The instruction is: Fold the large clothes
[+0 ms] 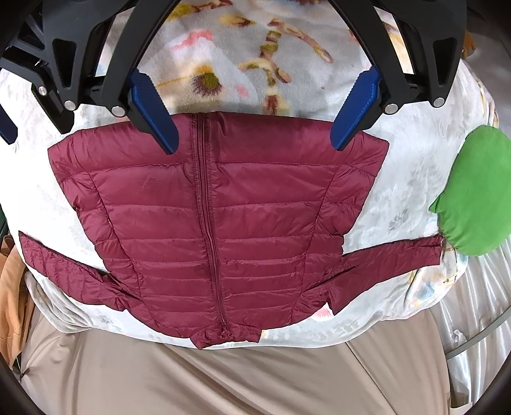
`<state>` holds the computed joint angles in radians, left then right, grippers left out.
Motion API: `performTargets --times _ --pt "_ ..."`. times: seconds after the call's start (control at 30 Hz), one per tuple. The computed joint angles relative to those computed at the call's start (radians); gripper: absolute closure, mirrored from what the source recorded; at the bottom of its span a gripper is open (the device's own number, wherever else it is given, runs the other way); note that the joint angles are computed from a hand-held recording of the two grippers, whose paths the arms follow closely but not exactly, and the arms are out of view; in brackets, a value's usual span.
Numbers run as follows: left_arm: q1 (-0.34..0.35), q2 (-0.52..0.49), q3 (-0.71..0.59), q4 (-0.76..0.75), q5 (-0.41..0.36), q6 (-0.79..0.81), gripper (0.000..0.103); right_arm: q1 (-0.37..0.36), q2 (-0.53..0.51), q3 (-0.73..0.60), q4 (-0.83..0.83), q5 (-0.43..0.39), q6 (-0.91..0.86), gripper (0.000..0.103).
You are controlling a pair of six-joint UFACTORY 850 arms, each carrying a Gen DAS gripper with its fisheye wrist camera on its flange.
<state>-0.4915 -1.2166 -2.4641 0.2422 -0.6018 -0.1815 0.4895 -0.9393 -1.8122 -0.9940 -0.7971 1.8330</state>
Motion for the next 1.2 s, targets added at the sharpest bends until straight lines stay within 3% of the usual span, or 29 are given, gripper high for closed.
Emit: performTargets --times 1.2 --pt "-0.002 -0.046 -0.077 -0.002 -0.051 0.004 0.01 -0.003 -0.013 -0.024 0.035 -0.008 -0.026 0.014"
